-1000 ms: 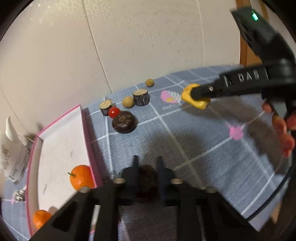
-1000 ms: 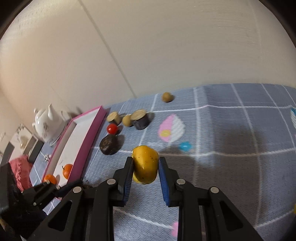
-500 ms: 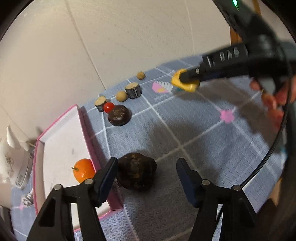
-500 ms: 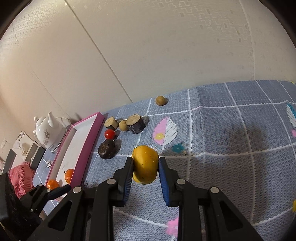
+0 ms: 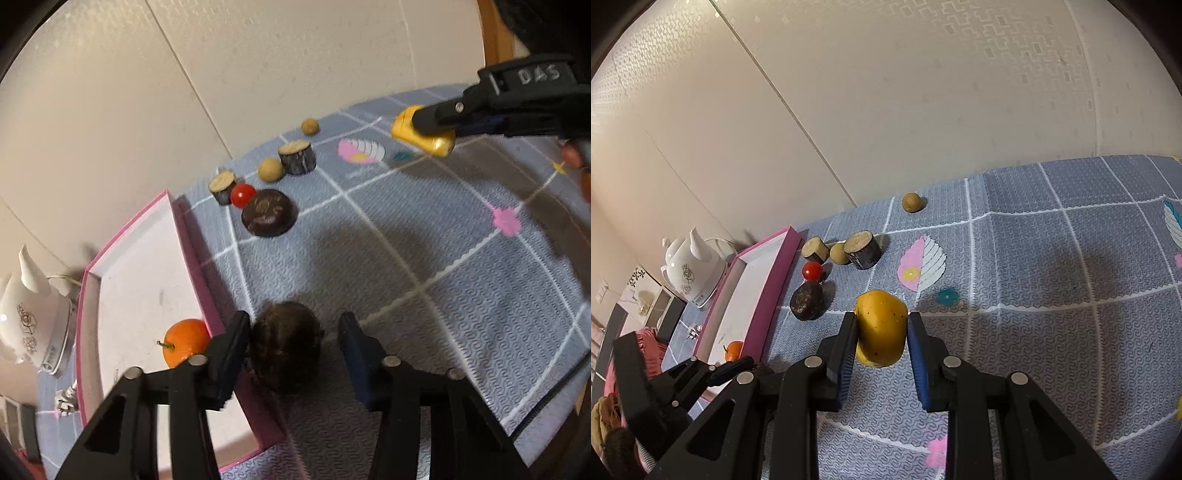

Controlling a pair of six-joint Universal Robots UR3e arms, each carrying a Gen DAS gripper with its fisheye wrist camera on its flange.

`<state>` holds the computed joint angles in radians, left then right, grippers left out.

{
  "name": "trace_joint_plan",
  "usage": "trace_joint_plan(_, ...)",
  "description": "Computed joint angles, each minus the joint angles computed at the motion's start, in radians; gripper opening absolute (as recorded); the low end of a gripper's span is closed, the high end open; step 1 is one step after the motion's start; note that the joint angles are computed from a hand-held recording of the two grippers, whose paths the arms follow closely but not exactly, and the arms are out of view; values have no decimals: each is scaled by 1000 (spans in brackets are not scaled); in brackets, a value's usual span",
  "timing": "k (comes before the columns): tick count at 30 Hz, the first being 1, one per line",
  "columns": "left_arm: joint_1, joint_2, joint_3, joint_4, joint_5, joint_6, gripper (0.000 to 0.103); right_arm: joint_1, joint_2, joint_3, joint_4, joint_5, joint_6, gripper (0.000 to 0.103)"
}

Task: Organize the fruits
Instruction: 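Carry the dark brown fruit into the tray with the left gripper and release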

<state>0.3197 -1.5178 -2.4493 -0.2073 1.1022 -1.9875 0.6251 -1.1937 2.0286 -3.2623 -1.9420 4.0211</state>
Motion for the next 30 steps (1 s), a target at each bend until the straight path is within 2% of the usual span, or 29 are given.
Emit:
trace_joint_plan(1,-2,3,-10,12,-3,-1,36,0,0,0,0,-1,1,27)
trace_joint_plan(5,4,62,-28,-75,-44,15,36,1,-2,-1,6,-6,5,27)
trace_joint_plan(8,11,94,14,-221,-78,-19,35,-3,-2,5,-2,1,9,27)
trace_joint_plan(9,27,111,37,-298,-105,-31,32,-4,-1,5,-5,3,9,27)
trace_joint_plan(11,48,135,55,-369,-139,-43,25,-5,2,4,-6,7,7,27)
trace_joint_plan(13,78,137,128,-522,-182,-51,25,-4,9,-2,-7,11,5,27)
trace_joint_plan(17,117,101,212,-643,-225,-78,25,-4,25,-16,-5,21,2,27)
trace_joint_plan(21,191,59,311,-786,-305,-80,25,-1,38,-27,-10,25,-9,27)
trace_joint_plan(24,231,-8,385,-798,-348,-154,25,4,51,-41,-16,29,-20,27)
trace_joint_plan(28,258,-101,460,-723,-364,-261,25,9,66,-56,-19,33,-27,27)
trace_joint_plan(30,254,-153,487,-629,-343,-334,25,11,74,-64,-17,34,-29,27)
